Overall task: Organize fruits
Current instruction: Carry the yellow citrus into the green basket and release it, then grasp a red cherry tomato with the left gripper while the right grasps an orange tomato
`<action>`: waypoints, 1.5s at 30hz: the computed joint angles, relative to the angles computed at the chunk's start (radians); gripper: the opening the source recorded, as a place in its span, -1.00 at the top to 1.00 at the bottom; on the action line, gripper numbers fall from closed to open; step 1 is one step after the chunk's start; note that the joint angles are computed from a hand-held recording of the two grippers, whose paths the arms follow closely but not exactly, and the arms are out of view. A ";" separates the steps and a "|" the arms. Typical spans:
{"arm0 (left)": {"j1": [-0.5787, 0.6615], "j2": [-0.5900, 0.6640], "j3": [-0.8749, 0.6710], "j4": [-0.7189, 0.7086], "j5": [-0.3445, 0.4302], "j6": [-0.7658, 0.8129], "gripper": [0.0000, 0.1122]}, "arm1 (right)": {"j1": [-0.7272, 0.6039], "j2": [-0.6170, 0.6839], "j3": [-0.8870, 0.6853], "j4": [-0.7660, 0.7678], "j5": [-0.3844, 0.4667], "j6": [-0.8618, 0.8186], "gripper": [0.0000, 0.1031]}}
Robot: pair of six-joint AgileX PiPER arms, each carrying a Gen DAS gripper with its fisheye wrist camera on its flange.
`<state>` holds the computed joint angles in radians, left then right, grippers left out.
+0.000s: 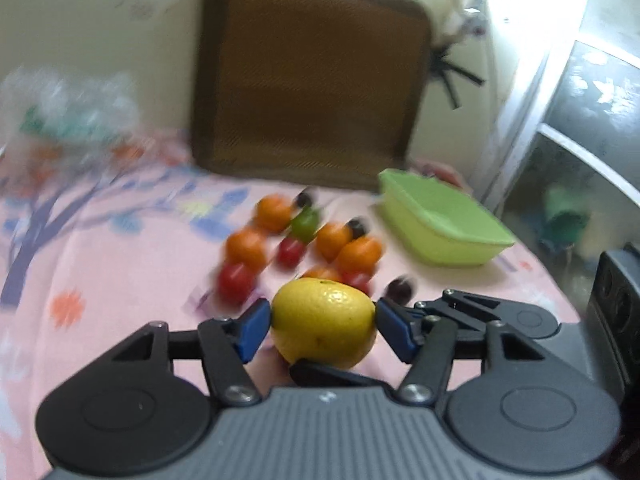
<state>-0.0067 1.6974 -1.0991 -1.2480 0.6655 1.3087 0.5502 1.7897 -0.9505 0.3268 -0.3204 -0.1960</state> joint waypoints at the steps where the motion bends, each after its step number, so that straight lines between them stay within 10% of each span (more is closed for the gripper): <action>1: -0.029 0.007 -0.031 0.002 -0.002 -0.014 -0.05 | -0.012 -0.021 0.028 -0.012 -0.036 0.014 -0.23; 6: -0.217 0.155 -0.292 -0.008 -0.020 -0.091 -0.06 | -0.095 -0.125 0.139 0.154 -0.198 -0.135 -0.23; 14: -0.442 0.506 -0.834 0.340 -0.004 -0.610 -0.06 | -0.326 -0.144 0.150 0.289 -0.186 -0.198 -0.23; 20: -0.478 0.606 -0.960 0.506 0.013 -0.809 -0.14 | -0.367 -0.105 0.161 0.287 -0.161 -0.167 -0.25; 28: -0.389 0.340 -0.577 0.186 -0.089 -0.469 -0.24 | -0.327 -0.164 0.279 0.234 -0.332 -0.077 -0.52; 34: -0.157 0.074 -0.224 -0.124 -0.110 -0.119 -0.26 | -0.358 -0.206 0.322 0.095 -0.397 0.100 0.13; 39: -0.004 0.027 -0.100 -0.066 -0.137 -0.132 -0.21 | -0.318 -0.245 0.319 -0.106 -0.360 0.268 0.26; 45: 0.017 0.093 -0.073 -0.029 -0.134 -0.092 -0.08 | -0.065 -0.151 0.172 0.097 -0.211 -0.115 0.26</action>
